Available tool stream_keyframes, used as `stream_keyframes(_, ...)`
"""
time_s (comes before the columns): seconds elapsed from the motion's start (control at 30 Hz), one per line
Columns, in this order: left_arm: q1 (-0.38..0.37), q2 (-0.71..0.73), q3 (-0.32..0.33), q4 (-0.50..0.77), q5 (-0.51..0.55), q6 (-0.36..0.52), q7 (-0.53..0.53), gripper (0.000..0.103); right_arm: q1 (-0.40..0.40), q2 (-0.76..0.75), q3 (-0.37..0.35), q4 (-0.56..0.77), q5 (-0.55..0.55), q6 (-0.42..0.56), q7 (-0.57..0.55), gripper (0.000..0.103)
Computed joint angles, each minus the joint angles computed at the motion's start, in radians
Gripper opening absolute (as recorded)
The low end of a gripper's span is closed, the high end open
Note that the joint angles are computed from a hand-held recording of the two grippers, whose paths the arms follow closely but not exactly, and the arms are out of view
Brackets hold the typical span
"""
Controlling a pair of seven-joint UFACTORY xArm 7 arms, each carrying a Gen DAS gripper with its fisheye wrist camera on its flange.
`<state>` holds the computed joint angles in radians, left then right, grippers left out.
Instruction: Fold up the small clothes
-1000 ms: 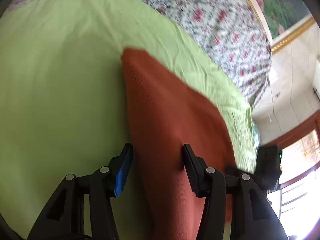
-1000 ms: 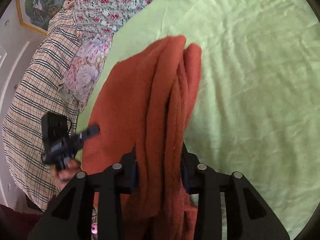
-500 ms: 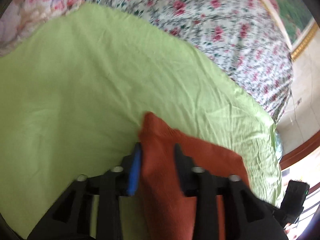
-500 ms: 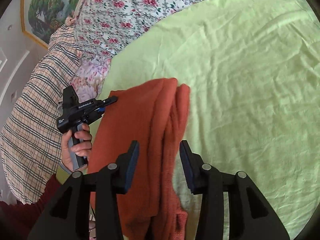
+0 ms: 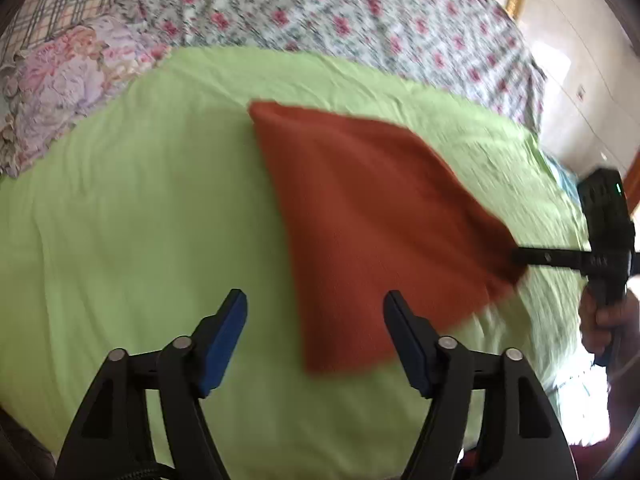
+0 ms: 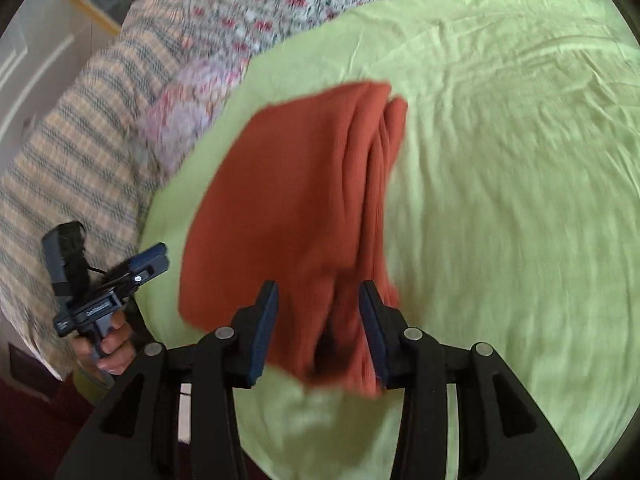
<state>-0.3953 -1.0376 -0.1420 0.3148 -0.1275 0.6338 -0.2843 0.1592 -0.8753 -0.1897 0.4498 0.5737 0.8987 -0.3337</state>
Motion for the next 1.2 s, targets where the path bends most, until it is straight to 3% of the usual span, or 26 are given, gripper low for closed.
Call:
stream_keyframes(0.1, -0.031, -0.035, -0.06, -0.033, 0.007, 0.035, -0.034, 0.076, -0.008, -0.058, 0.016, -0.047, -0.018, 0.03, 0.012, 0.043)
stream_keyframes(0.23, -0.041, -0.024, -0.136, -0.048, 0.054, 0.037, -0.089, 0.078, 0.025, -0.034, 0.068, -0.059, -0.025, -0.037, 0.022, 0.042)
stream_keyframes(0.33, -0.036, 0.013, -0.154, -0.042, 0.093, 0.014, -0.122, 0.078, 0.071, 0.025, 0.104, -0.023, -0.04, -0.09, 0.029, 0.005)
stream_keyframes(0.4, -0.048, 0.026, -0.149, -0.039, 0.104, 0.007, -0.135, 0.079, 0.118, 0.046, 0.068, 0.01, 0.0, -0.08, 0.02, 0.005)
stream_keyframes(0.47, -0.057, 0.034, -0.149, -0.036, 0.114, -0.004, -0.146, 0.079, 0.194, 0.029, -0.036, 0.035, 0.161, -0.088, -0.027, 0.005)
stream_keyframes(0.53, -0.037, 0.057, -0.162, -0.024, 0.139, -0.024, -0.163, 0.079, 0.209, 0.006, -0.088, 0.051, 0.271, -0.1, -0.057, 0.005)
stream_keyframes(0.6, -0.003, 0.067, -0.19, -0.011, 0.173, -0.018, -0.202, 0.078, 0.188, -0.01, -0.093, 0.062, 0.304, -0.105, -0.069, 0.005)
stream_keyframes(0.63, 0.006, 0.067, -0.194, -0.01, 0.187, -0.015, -0.214, 0.074, 0.171, -0.016, -0.083, 0.062, 0.298, -0.105, -0.068, 0.005)
stream_keyframes(0.7, 0.055, 0.057, -0.23, -0.001, 0.232, 0.027, -0.263, 0.038, 0.142, -0.023, -0.069, 0.049, 0.288, -0.099, -0.051, 0.005)
stream_keyframes(0.77, 0.056, 0.039, -0.179, -0.018, 0.222, 0.051, -0.283, 0.028, 0.111, -0.034, -0.055, 0.024, 0.266, -0.093, -0.033, 0.005)
stream_keyframes(0.83, 0.021, -0.046, -0.081, -0.078, 0.156, 0.039, -0.294, 0.028, 0.073, -0.058, -0.022, -0.009, 0.214, -0.091, -0.015, 0.005)
stream_keyframes(1.0, -0.001, -0.088, -0.068, -0.121, 0.099, 0.044, -0.321, 0.018, 0.004, -0.069, 0.081, -0.081, 0.016, -0.108, 0.049, 0.005)
stream_keyframes(1.1, -0.008, -0.108, -0.07, -0.135, 0.088, 0.041, -0.335, 0.017, 0.001, -0.048, 0.11, -0.122, -0.066, -0.134, 0.074, 0.004)
stream_keyframes(1.2, -0.039, -0.133, -0.025, -0.135, 0.083, 0.071, -0.269, 0.017, 0.022, -0.052, 0.095, -0.149, -0.094, -0.155, 0.087, 0.004)
